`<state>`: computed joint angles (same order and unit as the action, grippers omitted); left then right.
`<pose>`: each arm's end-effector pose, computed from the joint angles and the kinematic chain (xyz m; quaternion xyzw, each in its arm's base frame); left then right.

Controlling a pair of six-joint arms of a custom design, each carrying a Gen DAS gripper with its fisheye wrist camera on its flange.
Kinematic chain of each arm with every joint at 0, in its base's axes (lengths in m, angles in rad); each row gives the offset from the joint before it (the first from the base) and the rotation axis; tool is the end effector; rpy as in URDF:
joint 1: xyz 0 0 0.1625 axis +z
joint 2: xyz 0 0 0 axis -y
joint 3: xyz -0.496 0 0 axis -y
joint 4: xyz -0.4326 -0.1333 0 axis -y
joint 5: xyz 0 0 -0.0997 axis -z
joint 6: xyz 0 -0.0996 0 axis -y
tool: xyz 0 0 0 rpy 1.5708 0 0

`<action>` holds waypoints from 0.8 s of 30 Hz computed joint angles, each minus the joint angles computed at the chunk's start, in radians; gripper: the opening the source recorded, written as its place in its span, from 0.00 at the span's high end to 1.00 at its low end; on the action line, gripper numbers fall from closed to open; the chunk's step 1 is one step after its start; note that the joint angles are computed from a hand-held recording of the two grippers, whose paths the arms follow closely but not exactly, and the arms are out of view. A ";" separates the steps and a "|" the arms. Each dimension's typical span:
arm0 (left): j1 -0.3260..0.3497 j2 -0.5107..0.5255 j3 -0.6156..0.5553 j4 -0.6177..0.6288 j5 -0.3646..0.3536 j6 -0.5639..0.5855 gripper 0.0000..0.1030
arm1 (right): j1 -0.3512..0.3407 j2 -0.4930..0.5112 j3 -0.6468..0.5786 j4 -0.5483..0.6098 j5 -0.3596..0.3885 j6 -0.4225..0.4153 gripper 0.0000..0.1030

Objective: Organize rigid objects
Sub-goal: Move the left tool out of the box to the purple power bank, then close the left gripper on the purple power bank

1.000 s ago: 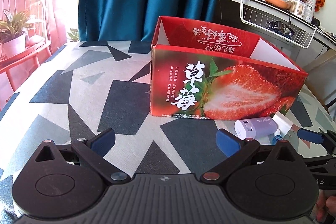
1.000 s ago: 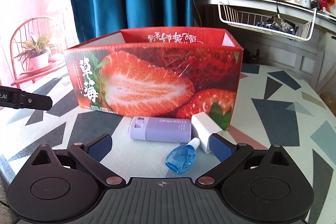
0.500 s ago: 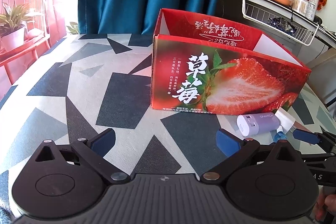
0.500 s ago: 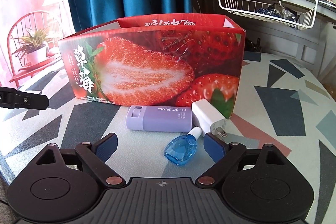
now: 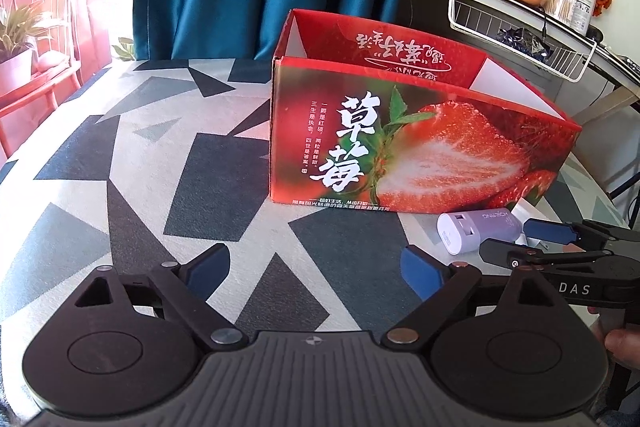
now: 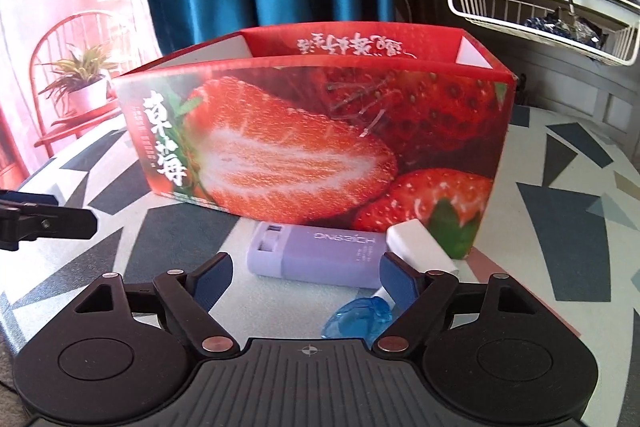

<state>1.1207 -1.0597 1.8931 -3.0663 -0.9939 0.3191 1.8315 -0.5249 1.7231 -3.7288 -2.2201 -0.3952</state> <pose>-0.1197 -0.6790 0.2703 0.2544 0.8751 -0.3286 0.2480 0.2533 -0.6661 0.0443 0.1314 -0.8433 0.4176 0.3117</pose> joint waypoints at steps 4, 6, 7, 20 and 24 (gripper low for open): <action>0.004 0.001 -0.004 0.014 -0.006 -0.009 0.10 | -0.018 -0.014 0.006 0.031 0.022 0.046 0.24; 0.006 0.001 -0.005 0.016 -0.010 -0.012 0.11 | -0.022 -0.016 0.003 0.039 0.028 0.048 0.24; 0.007 0.001 -0.005 0.017 -0.012 -0.015 0.11 | -0.024 -0.017 0.001 0.047 0.034 0.049 0.23; 0.047 0.015 -0.073 0.119 -0.095 -0.131 0.23 | -0.009 0.001 -0.049 0.200 0.116 0.007 0.26; 0.062 0.047 -0.132 0.187 -0.151 -0.140 0.38 | 0.002 0.021 -0.084 0.227 0.097 -0.028 0.31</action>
